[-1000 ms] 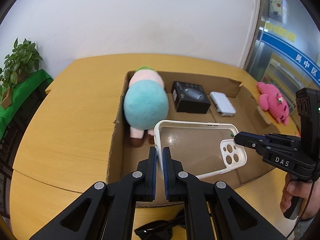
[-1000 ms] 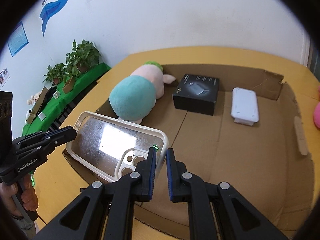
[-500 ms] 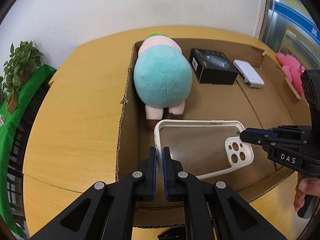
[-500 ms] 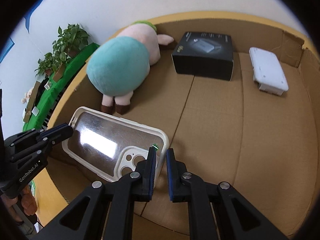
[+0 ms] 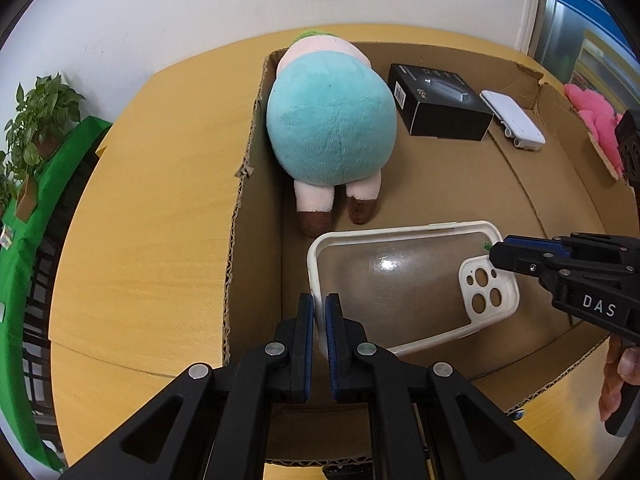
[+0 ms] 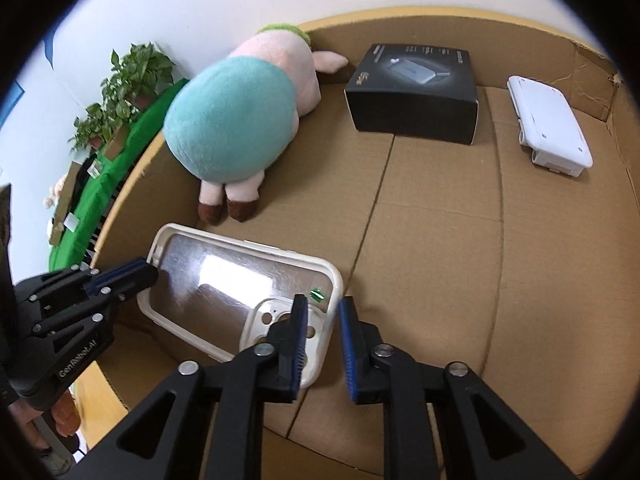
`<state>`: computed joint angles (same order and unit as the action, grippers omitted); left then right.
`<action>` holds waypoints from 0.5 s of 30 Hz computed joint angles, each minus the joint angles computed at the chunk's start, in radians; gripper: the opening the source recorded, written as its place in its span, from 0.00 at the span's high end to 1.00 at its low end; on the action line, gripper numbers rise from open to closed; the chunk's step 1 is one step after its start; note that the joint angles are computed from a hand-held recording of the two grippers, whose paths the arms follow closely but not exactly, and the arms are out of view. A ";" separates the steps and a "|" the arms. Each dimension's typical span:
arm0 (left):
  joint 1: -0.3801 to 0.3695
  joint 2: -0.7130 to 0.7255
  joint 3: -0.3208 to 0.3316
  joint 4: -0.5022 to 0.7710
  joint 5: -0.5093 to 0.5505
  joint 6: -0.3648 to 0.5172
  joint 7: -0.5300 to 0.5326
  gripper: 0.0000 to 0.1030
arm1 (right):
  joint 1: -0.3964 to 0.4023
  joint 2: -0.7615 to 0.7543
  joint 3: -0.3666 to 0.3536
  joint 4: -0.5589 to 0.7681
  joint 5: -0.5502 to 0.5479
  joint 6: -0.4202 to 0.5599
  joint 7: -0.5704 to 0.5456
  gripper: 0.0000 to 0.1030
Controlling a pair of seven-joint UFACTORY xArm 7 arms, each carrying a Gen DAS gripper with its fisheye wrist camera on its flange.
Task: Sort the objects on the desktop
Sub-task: 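Lower the phone case onto the box floor and open both grippers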
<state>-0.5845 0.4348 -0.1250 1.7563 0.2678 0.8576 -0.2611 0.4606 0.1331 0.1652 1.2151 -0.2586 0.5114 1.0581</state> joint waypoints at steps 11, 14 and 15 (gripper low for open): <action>0.008 -0.248 -0.001 -0.284 0.121 -0.305 -0.200 0.30 | 0.004 -0.247 0.102 -0.098 -0.511 0.185 0.388 0.27; 0.022 -0.342 -0.013 -0.396 0.213 -0.446 -0.333 0.13 | -0.008 -0.298 0.152 -0.123 -0.543 0.232 0.440 0.25; 0.025 -0.369 -0.016 -0.425 0.269 -0.480 -0.403 0.12 | -0.009 -0.305 0.169 -0.120 -0.551 0.256 0.437 0.25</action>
<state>-0.5592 0.0661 -0.1407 1.3313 0.5365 0.3773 -0.6643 0.4514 -0.1717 0.3340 1.0955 -0.8094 0.7678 1.4953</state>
